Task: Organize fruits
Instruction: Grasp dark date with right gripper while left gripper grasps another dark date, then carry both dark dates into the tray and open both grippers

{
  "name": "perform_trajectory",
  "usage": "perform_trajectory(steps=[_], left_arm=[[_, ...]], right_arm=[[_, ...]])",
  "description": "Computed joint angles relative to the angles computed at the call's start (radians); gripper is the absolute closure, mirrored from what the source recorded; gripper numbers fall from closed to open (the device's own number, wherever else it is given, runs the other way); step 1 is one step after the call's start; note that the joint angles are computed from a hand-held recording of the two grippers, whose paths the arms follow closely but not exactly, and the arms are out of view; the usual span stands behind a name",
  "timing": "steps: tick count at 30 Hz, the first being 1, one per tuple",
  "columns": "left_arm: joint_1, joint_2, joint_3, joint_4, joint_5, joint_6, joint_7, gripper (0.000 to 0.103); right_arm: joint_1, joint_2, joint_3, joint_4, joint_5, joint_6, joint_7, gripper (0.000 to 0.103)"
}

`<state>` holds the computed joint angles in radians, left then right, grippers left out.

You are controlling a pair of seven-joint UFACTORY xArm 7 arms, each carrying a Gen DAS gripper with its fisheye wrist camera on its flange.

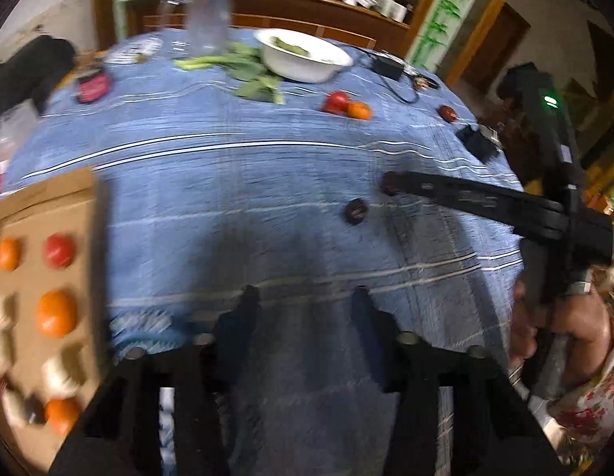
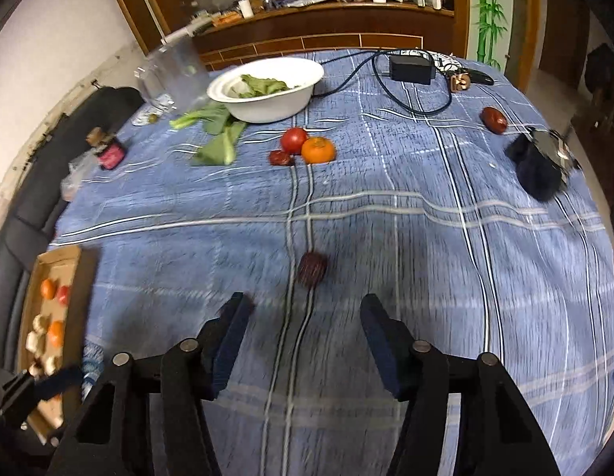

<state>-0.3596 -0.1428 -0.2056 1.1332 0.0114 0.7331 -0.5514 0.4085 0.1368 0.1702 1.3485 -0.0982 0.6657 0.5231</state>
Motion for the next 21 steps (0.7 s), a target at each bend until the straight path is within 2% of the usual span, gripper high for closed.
perform_trajectory(steps=[3,7,8,10,17,19,21], left_arm=[[-0.002,0.089,0.007,0.066,-0.015,-0.02,0.038,0.065],[-0.004,0.17,0.019,0.124,-0.062,-0.042,0.108,0.065],[-0.004,0.191,0.02,0.141,-0.075,-0.04,0.126,0.065],[-0.007,0.223,0.021,0.169,-0.083,-0.037,0.141,0.065],[-0.034,0.345,0.026,0.3,-0.034,-0.018,0.164,0.065],[-0.043,0.379,0.03,0.335,-0.019,-0.003,0.169,0.071],[-0.053,0.394,0.037,0.349,0.007,-0.002,0.166,0.084]], right_arm=[[0.0,0.077,-0.006,0.066,0.002,0.026,-0.006,0.054],[0.014,0.122,-0.021,0.098,-0.026,0.018,0.001,0.057],[0.014,0.125,-0.021,0.101,-0.026,0.02,-0.006,0.061],[0.011,0.125,-0.021,0.101,-0.018,0.016,-0.02,0.078],[-0.021,0.087,-0.012,0.044,0.087,-0.029,-0.044,0.081],[-0.021,0.075,-0.011,0.034,0.091,-0.034,-0.043,0.082],[-0.021,0.067,-0.011,0.029,0.091,-0.036,-0.042,0.083]])
